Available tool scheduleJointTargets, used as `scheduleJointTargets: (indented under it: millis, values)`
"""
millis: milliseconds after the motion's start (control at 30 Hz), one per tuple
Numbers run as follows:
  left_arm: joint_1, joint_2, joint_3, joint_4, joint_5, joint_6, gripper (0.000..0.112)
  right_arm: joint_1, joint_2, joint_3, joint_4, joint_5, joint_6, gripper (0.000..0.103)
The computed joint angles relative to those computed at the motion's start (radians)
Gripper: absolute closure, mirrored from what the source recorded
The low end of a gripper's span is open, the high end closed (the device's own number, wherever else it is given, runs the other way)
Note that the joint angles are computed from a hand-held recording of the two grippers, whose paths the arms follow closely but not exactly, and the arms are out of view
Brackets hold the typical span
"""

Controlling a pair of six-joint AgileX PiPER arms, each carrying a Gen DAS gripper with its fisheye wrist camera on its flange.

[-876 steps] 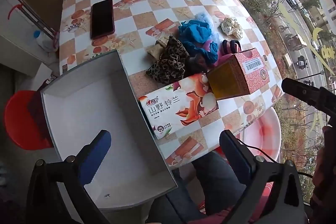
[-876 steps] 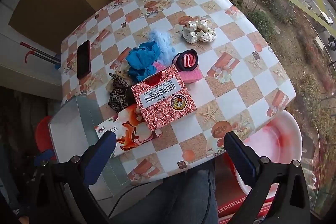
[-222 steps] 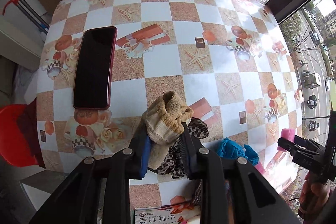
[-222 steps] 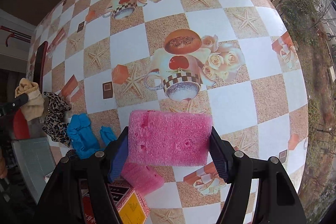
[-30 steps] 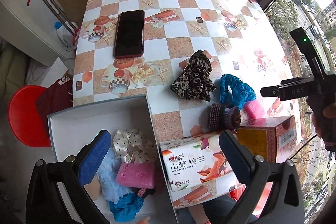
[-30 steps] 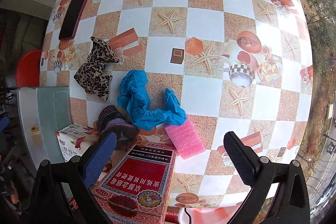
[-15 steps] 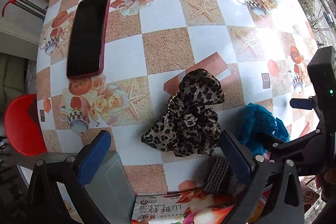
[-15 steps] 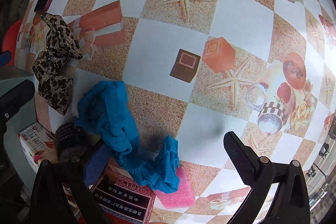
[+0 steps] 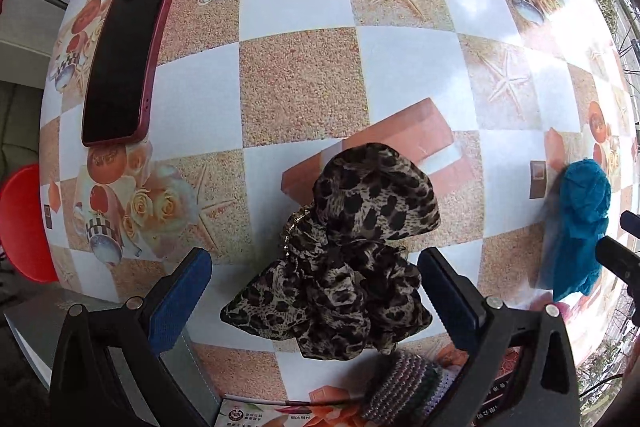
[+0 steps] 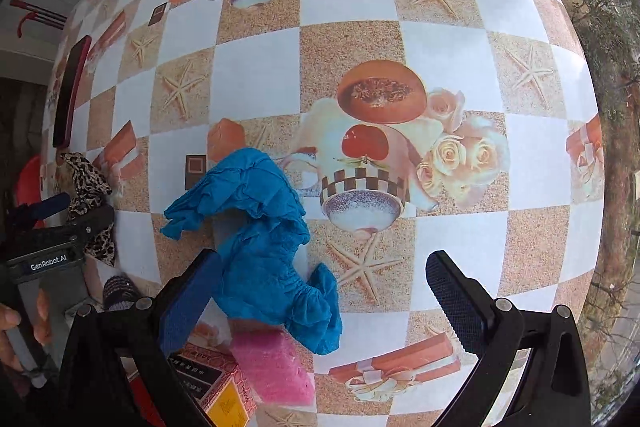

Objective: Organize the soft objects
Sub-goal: 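Grasp the leopard-print scrunchie with the left tool while the right tool grasps the blue glove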

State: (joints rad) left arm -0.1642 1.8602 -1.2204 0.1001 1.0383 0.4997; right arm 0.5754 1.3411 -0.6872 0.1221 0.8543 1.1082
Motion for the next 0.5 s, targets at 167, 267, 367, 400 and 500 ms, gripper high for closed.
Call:
scheduleJointTargets:
  millis: [167,267,367,400,500]
  values:
    - [-0.002,0.021,0.014,0.026,-0.022,-0.040,0.009,0.058,0.212,-0.140,-0.022,0.011,-0.048,0.000]
    - [0.015,0.031,0.009,0.002,-0.017,-0.032,0.009,0.073,0.285,-0.179,-0.027,0.028,-0.056,0.000]
    - [0.037,0.068,-0.031,-0.023,0.000,-0.015,0.009,0.080,0.308,-0.198,-0.044,0.039,-0.052,0.000]
    - [0.052,0.084,-0.050,-0.039,0.022,-0.013,0.009,0.079,0.311,-0.200,-0.044,0.038,-0.051,0.000]
    - [0.079,0.092,-0.054,-0.044,0.013,0.005,0.009,0.086,0.285,-0.168,-0.040,0.032,-0.045,0.000]
